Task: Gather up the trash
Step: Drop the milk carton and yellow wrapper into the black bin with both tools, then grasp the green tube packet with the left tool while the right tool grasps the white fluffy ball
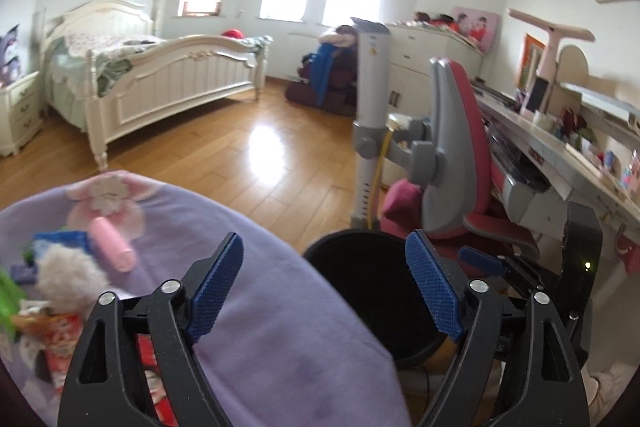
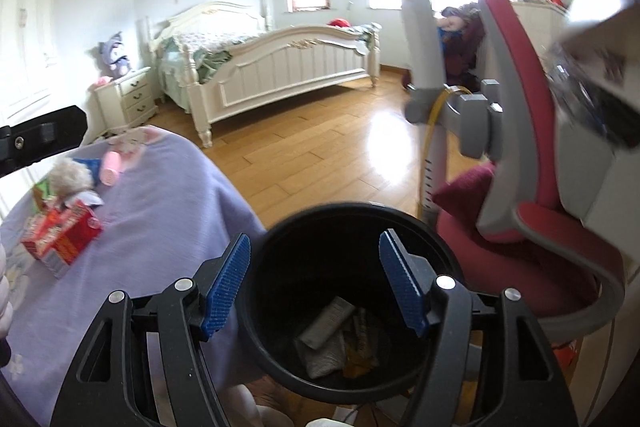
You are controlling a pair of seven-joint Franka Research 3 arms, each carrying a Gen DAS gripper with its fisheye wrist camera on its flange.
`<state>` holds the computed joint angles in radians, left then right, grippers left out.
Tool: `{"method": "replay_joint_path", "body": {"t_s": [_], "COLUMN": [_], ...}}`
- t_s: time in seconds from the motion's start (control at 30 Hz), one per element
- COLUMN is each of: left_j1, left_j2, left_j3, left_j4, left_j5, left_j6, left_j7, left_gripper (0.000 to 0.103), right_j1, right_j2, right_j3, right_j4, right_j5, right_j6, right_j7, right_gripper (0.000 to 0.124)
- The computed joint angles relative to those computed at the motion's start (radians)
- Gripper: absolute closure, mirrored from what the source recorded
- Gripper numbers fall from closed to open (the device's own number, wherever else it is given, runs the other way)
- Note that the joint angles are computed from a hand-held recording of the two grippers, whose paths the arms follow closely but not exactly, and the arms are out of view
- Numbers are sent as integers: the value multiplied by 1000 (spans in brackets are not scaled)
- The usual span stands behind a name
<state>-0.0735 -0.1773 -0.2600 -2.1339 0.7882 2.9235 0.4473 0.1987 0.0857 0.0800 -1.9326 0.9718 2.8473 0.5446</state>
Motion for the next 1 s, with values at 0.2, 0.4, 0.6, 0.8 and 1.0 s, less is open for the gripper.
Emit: {"method": "replay_joint_path", "body": {"t_s": [0.2,0.4,0.6,0.8,1.0], "left_j1": [74,171,228,230,224], "left_j2": [-224,-468,-593,-555,-463], "left_j3": [23,59,146,225,275], "left_j4": [-177,-379,-504,-507,-485], "left_j5": [-29,-143,-271,-386,-494], "left_j6": [-44,-127,-180,-183,-141], "left_j7": [-100,-137,-110,-5,110], "left_gripper": [16,16,20,27,27], "right_j1": [37,86,124,154,189], "right_j2": [-21,-15,11,92,198], "right_j3": [23,42,66,84,105], "right_j4": [16,57,116,243,403], "right_j5": [5,-13,-27,-139,-272], "right_j6": [-29,-70,-129,-237,-328], "right_j7": [-23,-36,-55,36,141], "right_gripper": [57,57,57,57,48]}}
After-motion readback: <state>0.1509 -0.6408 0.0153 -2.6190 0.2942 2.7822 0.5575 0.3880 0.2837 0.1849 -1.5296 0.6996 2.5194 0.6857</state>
